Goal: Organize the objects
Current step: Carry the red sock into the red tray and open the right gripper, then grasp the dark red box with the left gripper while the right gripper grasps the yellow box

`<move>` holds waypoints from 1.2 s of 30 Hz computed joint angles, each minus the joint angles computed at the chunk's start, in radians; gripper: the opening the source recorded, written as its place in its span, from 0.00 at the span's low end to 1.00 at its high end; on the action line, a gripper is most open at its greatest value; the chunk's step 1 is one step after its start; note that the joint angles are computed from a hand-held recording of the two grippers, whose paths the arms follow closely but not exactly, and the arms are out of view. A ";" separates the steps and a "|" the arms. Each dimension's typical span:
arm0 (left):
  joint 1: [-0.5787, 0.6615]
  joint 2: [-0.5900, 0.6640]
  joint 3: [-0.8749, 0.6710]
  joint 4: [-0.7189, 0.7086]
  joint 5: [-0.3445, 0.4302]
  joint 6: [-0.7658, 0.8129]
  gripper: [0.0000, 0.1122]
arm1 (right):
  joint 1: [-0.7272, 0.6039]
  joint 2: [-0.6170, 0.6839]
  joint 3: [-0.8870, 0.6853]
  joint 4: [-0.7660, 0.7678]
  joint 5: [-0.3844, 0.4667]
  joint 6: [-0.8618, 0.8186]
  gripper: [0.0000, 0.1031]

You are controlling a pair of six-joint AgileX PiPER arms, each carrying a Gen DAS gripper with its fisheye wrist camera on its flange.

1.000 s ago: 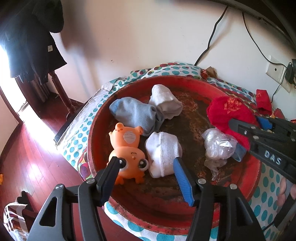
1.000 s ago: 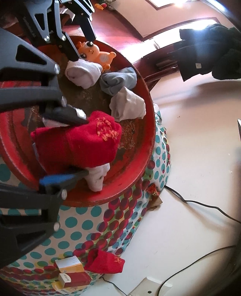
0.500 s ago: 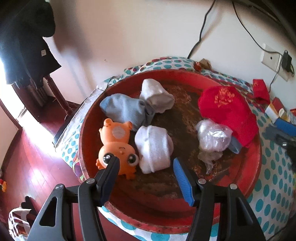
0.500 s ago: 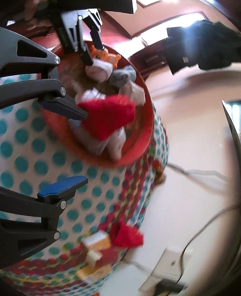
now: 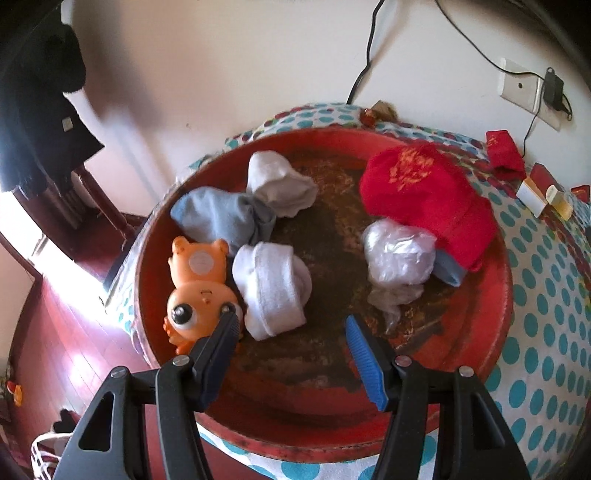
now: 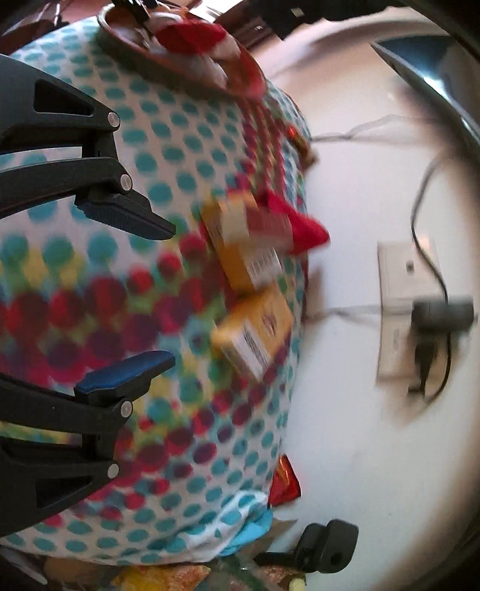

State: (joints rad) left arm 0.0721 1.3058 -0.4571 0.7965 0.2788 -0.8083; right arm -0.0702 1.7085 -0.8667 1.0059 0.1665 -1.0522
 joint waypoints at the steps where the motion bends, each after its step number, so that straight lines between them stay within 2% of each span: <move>1: -0.004 -0.010 0.001 -0.006 0.001 0.007 0.55 | -0.015 0.021 -0.023 -0.027 0.000 0.012 0.62; 4: -0.011 -0.033 -0.006 -0.067 0.013 0.060 0.55 | -0.048 0.101 -0.127 -0.134 0.017 0.076 0.69; 6: -0.042 -0.047 -0.020 -0.091 0.054 0.074 0.55 | -0.055 0.156 -0.200 -0.207 0.038 0.120 0.72; 11: -0.166 -0.060 -0.076 -0.183 0.165 0.144 0.55 | -0.045 0.306 -0.393 -0.395 0.116 0.242 0.72; 13: -0.254 -0.060 -0.103 -0.160 0.224 0.103 0.55 | -0.037 0.358 -0.456 -0.465 0.138 0.289 0.72; 15: -0.343 -0.044 -0.139 -0.128 0.276 0.056 0.55 | -0.034 0.389 -0.488 -0.459 0.144 0.262 0.65; 17: -0.412 -0.019 -0.175 -0.110 0.302 0.020 0.55 | -0.035 0.410 -0.511 -0.412 0.165 0.198 0.56; 21: -0.514 0.097 -0.309 -0.173 0.330 0.052 0.55 | -0.030 0.381 -0.449 -0.317 0.122 0.115 0.53; 23: -0.544 0.158 -0.381 -0.242 0.329 0.107 0.58 | -0.031 0.342 -0.379 -0.256 0.101 0.074 0.53; 25: -0.556 0.245 -0.481 -0.385 0.302 0.227 0.61 | -0.034 0.291 -0.288 -0.138 0.077 -0.027 0.53; 27: -0.566 0.339 -0.590 -0.518 0.309 0.327 0.62 | -0.035 0.241 -0.198 -0.021 0.061 -0.132 0.53; 30: -0.586 0.469 -0.754 -0.632 0.355 0.395 0.62 | -0.041 0.156 -0.050 0.228 0.032 -0.365 0.54; 32: -0.595 0.554 -0.886 -0.690 0.413 0.407 0.62 | -0.042 0.116 0.017 0.359 0.016 -0.500 0.54; 34: -0.606 0.624 -1.006 -0.713 0.462 0.411 0.62 | -0.052 0.099 0.045 0.426 0.023 -0.560 0.54; 36: -0.620 0.694 -1.133 -0.692 0.526 0.389 0.62 | -0.050 0.100 0.043 0.413 0.017 -0.547 0.54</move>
